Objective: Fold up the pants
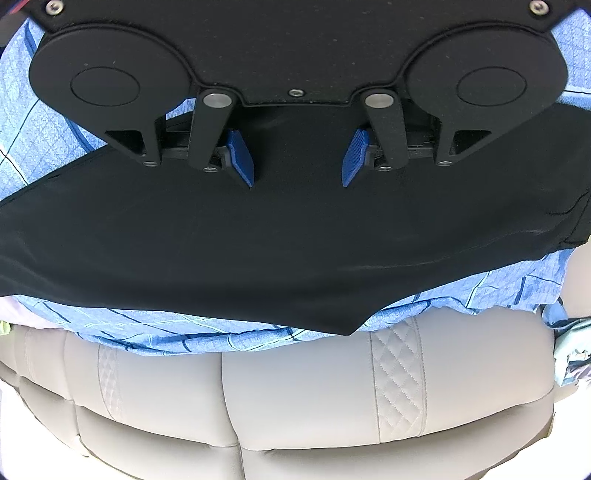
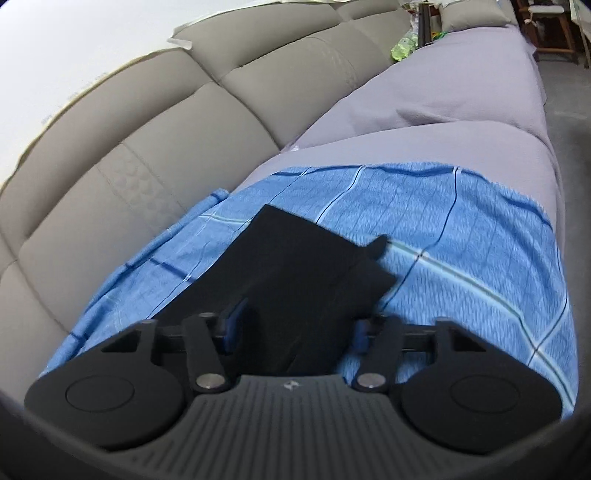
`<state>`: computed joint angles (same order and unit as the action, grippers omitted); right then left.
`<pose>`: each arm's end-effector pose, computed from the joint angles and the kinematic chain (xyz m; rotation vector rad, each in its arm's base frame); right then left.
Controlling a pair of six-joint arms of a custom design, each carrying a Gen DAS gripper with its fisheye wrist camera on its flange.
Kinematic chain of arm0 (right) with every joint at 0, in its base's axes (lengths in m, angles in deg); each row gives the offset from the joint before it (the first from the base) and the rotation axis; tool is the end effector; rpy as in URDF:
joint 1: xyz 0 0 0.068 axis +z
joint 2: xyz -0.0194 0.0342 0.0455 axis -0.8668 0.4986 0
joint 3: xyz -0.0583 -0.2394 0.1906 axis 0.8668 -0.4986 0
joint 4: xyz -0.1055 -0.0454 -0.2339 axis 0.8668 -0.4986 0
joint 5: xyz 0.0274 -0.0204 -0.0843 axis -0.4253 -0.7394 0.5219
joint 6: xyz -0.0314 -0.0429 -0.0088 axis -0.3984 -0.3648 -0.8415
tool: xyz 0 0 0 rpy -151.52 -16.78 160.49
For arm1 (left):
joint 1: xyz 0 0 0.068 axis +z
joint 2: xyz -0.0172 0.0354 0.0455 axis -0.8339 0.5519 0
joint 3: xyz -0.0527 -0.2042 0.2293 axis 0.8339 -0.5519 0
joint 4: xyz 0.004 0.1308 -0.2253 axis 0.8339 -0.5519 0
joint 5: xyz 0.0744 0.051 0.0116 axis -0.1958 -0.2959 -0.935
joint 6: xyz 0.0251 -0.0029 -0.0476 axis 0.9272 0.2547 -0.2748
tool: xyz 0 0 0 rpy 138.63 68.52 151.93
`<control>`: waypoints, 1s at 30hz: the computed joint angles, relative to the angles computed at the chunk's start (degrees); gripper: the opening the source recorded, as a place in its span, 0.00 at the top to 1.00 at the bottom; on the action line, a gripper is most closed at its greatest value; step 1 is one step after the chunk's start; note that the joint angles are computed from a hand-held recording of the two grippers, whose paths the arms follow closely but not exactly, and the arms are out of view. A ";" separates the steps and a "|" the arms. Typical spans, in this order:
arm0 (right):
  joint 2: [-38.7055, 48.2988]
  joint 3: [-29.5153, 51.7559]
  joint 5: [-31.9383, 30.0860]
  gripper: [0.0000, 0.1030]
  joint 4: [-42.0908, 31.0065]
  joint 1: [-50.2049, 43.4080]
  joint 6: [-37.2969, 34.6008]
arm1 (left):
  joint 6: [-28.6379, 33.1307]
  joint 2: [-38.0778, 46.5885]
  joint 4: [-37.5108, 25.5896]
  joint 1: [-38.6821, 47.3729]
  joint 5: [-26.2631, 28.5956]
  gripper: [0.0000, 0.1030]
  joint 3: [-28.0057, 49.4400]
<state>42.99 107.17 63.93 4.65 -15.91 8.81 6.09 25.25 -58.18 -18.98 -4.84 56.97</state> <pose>0.1672 0.1220 0.1544 0.9803 1.8036 0.1326 0.1874 0.1186 0.1969 0.2027 2.2127 -0.0480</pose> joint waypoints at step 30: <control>41.60 58.41 -27.77 0.22 0.36 23.10 -60.36 | 8.27 8.34 -20.47 21.48 19.31 0.51 13.19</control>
<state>84.59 165.57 36.16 5.00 7.19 -51.55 14.36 33.59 -78.64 2.50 14.47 70.16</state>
